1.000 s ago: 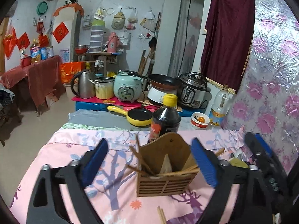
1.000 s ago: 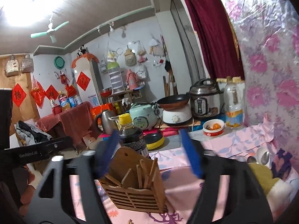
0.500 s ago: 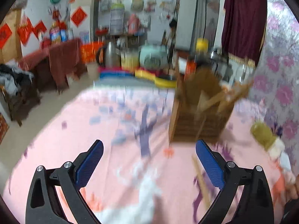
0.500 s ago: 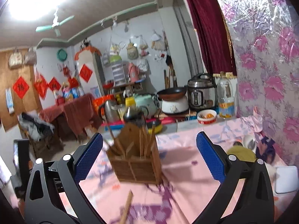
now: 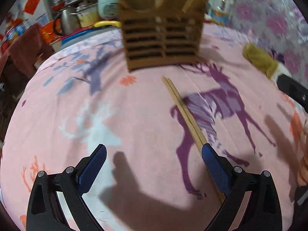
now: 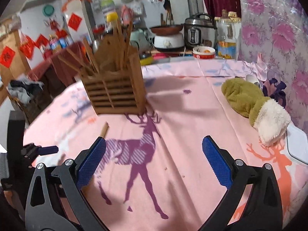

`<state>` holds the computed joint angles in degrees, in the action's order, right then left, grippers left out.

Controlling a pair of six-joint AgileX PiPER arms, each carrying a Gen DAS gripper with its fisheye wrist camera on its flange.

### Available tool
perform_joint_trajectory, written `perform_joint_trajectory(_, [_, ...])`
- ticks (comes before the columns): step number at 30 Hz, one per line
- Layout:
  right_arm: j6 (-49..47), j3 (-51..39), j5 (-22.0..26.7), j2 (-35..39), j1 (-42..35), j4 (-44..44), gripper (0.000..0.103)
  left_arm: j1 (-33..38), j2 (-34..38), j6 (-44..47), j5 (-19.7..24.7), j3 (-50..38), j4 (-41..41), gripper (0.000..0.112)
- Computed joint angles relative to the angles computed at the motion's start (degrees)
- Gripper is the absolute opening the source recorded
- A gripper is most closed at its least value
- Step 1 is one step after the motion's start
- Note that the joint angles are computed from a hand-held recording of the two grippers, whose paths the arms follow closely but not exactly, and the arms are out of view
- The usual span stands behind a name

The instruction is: Organize utensils

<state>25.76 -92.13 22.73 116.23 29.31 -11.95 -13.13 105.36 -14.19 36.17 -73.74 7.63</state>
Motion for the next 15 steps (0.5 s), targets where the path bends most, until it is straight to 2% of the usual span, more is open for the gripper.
perform_joint_trajectory(3, [6.1, -0.6, 1.7, 0.5, 1.6, -8.0, 0.097, -0.3, 1.1, 0.9, 0.3, -1.2, -0.8, 0.097])
perform_joint_trajectory(5, [7.3, -1.0, 2.5, 1.0, 2.0, -9.5, 0.097, 0.2, 1.3, 2.3, 0.4, -1.3, -2.4, 0.097])
perform_joint_trajectory(10, [-2.7, -5.9, 7.2, 4.7, 0.0, 2.8, 0.097, 2.1, 2.4, 6.0, 1.2, -2.7, -8.1, 0.097])
perform_joint_trajectory(15, [-1.3, -7.9, 9.4, 6.7, -0.7, 2.6, 0.097, 1.9, 3.6, 5.3, 1.6, -4.3, -7.7, 0.097])
